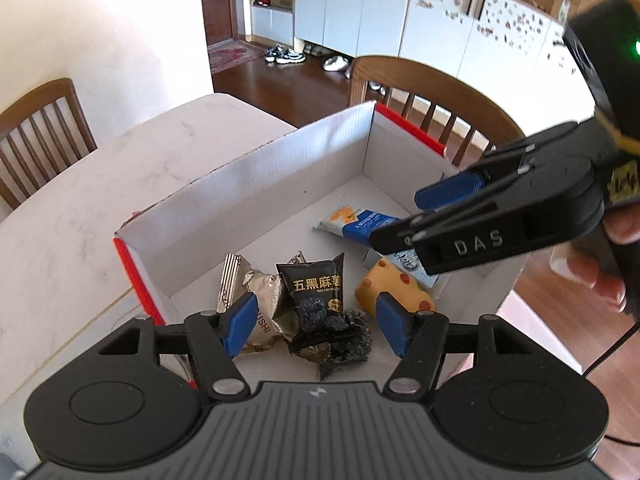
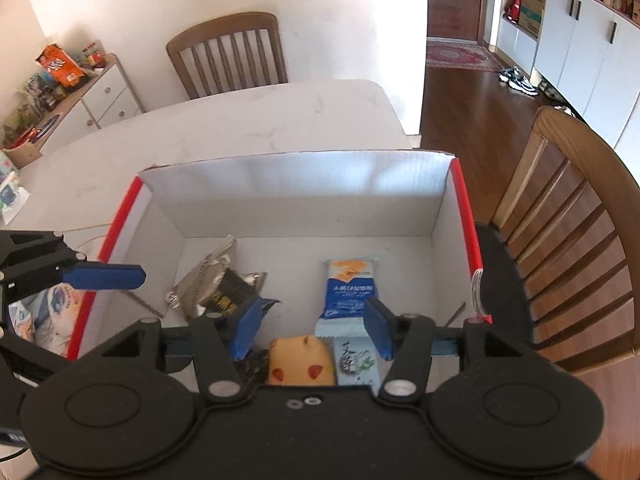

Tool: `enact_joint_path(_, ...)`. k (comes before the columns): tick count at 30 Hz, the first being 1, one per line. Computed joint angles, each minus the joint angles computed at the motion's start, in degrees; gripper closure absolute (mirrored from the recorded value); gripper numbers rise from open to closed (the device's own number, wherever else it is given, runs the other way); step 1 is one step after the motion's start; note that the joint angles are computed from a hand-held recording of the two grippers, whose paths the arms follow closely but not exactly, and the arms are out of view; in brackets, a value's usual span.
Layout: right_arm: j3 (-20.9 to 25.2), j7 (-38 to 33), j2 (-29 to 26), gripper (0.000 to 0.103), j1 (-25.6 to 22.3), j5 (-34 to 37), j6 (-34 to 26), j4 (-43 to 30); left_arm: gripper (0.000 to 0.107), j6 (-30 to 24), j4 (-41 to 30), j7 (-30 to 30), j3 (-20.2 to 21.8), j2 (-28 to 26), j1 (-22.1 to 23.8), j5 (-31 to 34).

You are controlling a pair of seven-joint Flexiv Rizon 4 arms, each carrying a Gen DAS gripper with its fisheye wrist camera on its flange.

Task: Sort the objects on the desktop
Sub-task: 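Open right tool to drop cracker packet while left tool releases sesame packet, then withdraw both tools from the red box back over the table snacks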

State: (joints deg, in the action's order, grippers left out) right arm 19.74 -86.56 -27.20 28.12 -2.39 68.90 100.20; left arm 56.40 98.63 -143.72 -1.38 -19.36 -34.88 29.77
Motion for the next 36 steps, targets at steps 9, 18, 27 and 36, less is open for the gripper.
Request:
enact_joint_path(9,0.5,0.3,2.5,0.045,0.2,0.4,1.9,3.1,0.042,-1.7,1.7,-7.6,0.2,3.5,-2.4,6.1)
enact_joint_path(18,0.7,2.8,5.8,0.040,1.1,0.7,4.4,7.5,0.041,-2.1,5.8,-11.5,-2.7,8.4,-1.2,10.4)
enact_joint_path(27,-0.2,8.0,8.9,0.036,3.6,-2.6,9.7,12.7,0.030,-0.7,12.8,-17.6,-6.0,15.8,1.0,14.4)
enact_joint_path(36,-1.2,16.9,10.6,0.032,7.8,-7.6,14.4,16.6,0.012,-0.7,21.1,-23.8,-11.0,25.2,4.9,18.4)
